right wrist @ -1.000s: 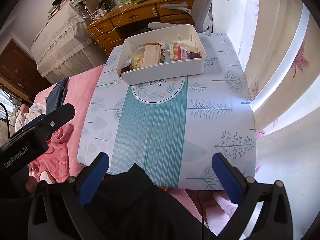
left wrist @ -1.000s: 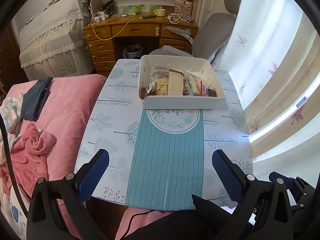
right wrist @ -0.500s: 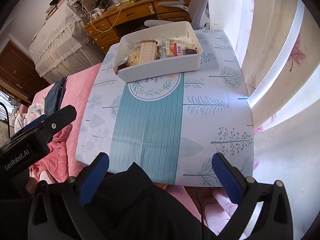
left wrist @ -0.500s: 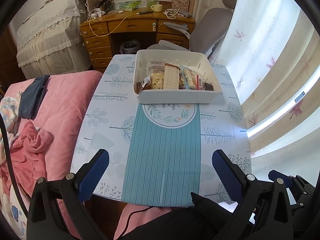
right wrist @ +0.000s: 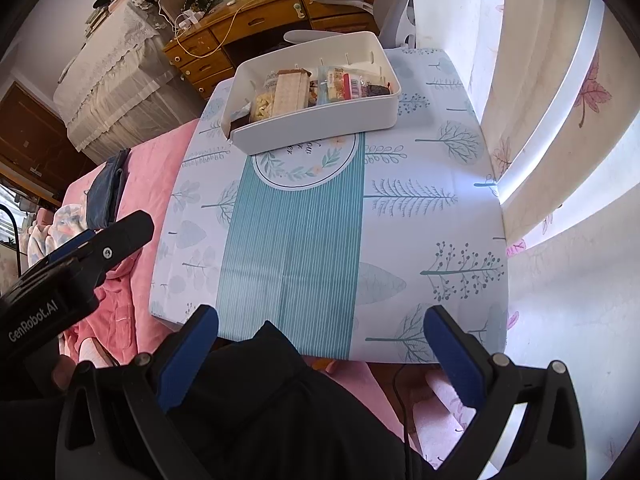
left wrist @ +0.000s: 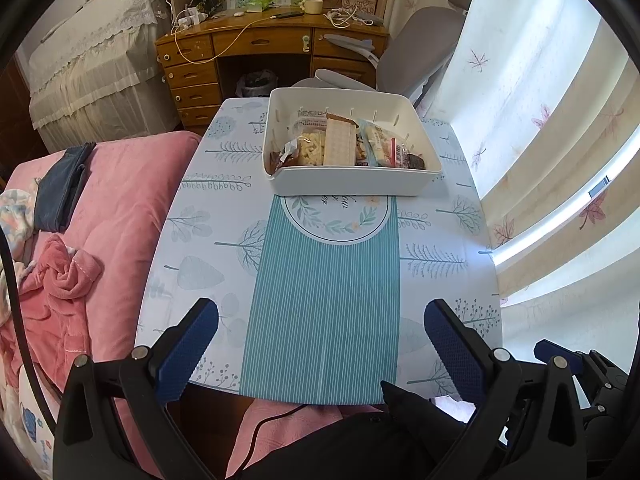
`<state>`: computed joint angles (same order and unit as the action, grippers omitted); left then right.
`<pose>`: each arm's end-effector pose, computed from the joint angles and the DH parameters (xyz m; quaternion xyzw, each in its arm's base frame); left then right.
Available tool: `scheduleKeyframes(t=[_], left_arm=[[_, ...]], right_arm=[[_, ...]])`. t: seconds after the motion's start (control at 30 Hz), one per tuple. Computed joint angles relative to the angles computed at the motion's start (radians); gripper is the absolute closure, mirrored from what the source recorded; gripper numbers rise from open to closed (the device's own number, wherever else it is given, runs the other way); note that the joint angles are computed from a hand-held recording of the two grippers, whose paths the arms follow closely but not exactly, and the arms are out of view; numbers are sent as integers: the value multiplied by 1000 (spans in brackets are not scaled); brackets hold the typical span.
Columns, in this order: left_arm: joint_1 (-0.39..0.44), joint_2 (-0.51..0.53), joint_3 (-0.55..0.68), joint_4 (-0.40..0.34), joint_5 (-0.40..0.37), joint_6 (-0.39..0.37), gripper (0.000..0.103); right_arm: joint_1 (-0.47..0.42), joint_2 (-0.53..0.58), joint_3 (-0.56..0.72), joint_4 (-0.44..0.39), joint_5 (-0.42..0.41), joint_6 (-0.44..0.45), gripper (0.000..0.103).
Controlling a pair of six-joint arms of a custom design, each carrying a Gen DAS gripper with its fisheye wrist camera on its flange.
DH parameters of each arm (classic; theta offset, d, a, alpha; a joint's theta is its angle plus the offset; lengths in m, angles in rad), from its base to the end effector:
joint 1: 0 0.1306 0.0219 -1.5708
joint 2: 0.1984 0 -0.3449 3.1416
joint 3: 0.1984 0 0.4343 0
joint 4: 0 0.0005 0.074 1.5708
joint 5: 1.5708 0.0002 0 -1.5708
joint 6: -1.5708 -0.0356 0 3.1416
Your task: Organize snacks
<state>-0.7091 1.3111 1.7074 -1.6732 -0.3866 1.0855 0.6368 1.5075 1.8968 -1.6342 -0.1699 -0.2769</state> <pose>0.3364 -0.2716 0.5401 -0.2093 0.9484 0.0062 0.2382 0.4027 0.3047 0.5338 -0.1895 0.9649 0.1464 0.1081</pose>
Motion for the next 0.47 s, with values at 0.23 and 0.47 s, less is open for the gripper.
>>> scheduleKeyframes(t=[0.23, 0.47], left_arm=[[-1, -1, 0, -2, -1, 2, 1], [-1, -8, -5, -5, -5, 4, 1]], right_arm=[[3, -1, -2, 0, 0, -2, 0], [3, -1, -2, 0, 0, -3, 0]])
